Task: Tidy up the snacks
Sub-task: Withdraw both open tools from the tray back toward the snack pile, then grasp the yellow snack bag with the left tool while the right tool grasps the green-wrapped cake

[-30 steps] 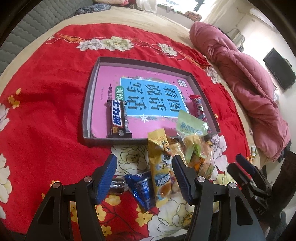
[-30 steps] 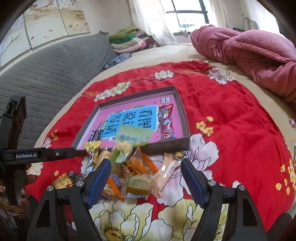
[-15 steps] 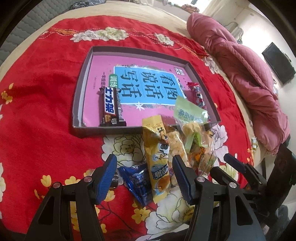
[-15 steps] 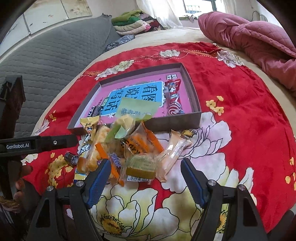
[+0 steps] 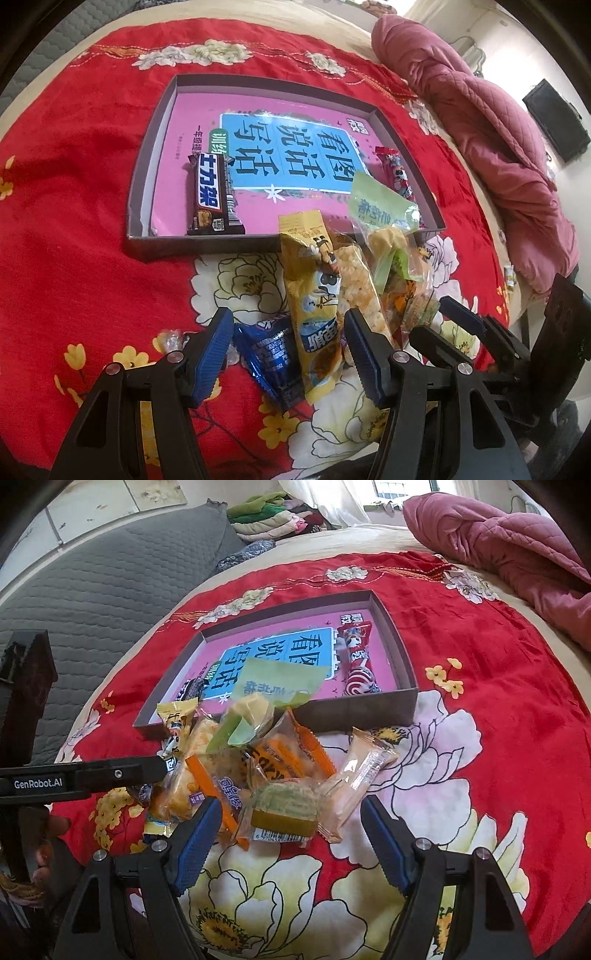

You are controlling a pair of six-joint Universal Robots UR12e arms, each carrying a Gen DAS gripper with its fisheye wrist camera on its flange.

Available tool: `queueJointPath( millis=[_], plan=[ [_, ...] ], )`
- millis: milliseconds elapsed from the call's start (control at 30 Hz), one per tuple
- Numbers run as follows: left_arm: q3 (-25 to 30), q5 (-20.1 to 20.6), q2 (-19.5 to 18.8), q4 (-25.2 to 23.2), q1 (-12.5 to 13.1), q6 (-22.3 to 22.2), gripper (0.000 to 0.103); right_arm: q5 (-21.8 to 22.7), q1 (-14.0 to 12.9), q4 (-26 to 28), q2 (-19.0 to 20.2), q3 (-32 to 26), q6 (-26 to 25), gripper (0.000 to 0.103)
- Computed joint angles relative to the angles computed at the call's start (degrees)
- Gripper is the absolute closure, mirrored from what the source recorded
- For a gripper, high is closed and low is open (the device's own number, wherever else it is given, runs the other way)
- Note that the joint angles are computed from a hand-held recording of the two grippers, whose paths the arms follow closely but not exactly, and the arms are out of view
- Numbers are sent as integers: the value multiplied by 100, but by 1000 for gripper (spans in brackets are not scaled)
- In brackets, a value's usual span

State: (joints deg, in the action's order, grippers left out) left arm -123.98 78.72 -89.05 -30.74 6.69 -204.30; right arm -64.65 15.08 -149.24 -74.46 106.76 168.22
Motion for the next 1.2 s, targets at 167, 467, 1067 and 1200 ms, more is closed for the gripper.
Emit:
queueJointPath(
  millis=[167,467,1067,1200],
  plan=[
    [-48,-68,-33,112,45,-52,39,10,15,14,14,-9,-74,33],
    [-111,-212,-80,387,74,-71,39,158,18,16,43,-13,-228,57],
    [-291,-1338,-242,977,367,-305,62,359,-25,36,72,-23,-212,58],
    [-292,-1454,-271,1038,382,-276,68,350,-27,2,82,-26,-193,58]
  ],
)
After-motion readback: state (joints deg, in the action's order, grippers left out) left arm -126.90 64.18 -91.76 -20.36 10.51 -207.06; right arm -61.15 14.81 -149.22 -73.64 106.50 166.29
